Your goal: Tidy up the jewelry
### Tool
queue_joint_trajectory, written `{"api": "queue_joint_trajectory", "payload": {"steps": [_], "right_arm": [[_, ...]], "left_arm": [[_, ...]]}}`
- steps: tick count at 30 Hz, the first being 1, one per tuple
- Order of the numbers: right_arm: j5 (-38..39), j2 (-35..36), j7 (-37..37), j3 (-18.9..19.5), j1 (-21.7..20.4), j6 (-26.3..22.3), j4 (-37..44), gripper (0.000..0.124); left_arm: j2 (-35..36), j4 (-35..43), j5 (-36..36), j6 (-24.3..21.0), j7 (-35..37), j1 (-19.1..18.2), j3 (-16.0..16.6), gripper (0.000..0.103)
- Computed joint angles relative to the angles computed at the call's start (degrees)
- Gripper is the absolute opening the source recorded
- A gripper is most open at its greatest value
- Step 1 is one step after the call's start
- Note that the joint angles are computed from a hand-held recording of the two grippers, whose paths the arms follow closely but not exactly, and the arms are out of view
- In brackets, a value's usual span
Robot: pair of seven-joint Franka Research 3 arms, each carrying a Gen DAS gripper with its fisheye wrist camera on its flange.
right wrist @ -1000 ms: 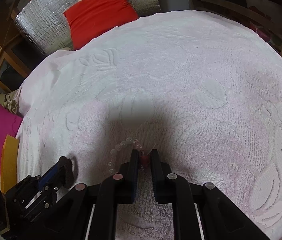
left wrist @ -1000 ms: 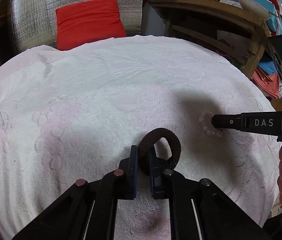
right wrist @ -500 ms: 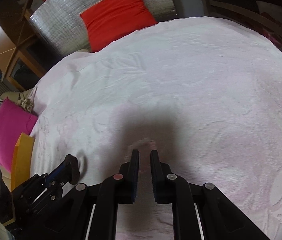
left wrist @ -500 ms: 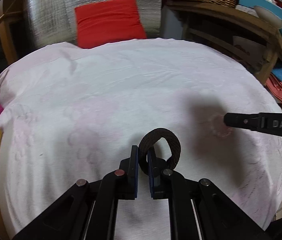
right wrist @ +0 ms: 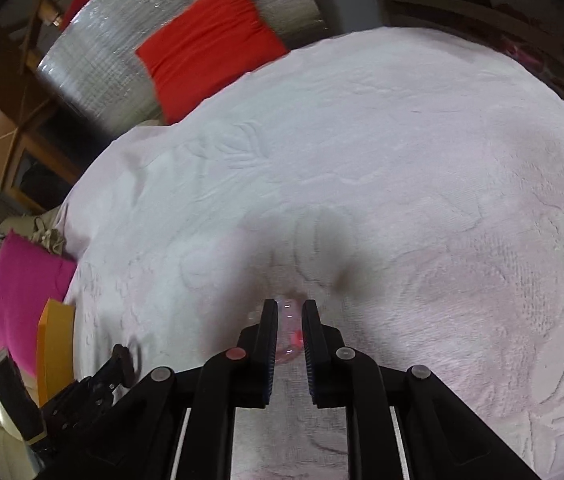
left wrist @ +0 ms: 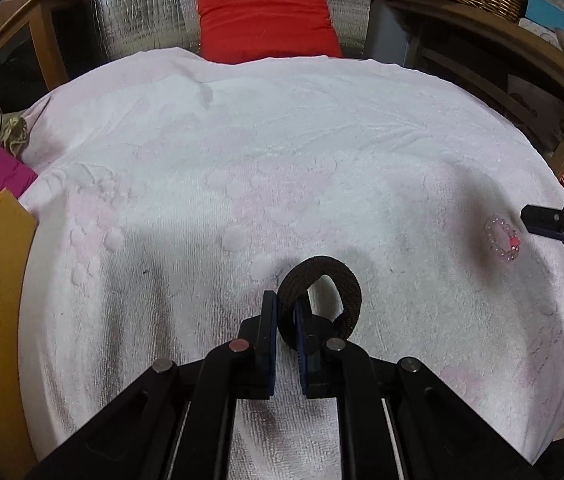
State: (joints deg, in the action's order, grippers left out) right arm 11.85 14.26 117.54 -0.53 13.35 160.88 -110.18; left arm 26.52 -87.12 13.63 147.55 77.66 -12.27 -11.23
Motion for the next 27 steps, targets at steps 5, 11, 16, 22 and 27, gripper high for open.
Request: {"api": "queue_joint_trajectory", "payload": {"steps": [5,11,16,22,27], "right_arm": [[-4.2,2.74,3.18,-1.26,1.29,-5.82,3.91,0.016],[-12.93,3.84,7.22,-3.8,4.36,-5.03,4.54,0.016],[-17.97,3.79,10.78,-4.83,5.47,-4.46,4.47,0.009],[-10.63,2.7,3.85,-0.46,2.33,0.29,2.62,0.009],[-1.77,3.0,-4.32,2.25,0.82,1.06,2.98,0.009]], "left_arm": [[0.23,0.36,1.02,-1.11,-0.32,-0.69,0.37,0.009],[0.55,0.65,1.88,-1.33,-0.42,-0.98,0.53,0.009],[0.58,0.72,2.63,-1.28,-0.82,-1.27,0.67,0.009],[0.66,0.81,2.49,-1.29,-0.72,-1.11,0.54,0.009],[0.53,0.66,2.6,-1.15,-0.43,-1.03,0.57,0.01]]}}
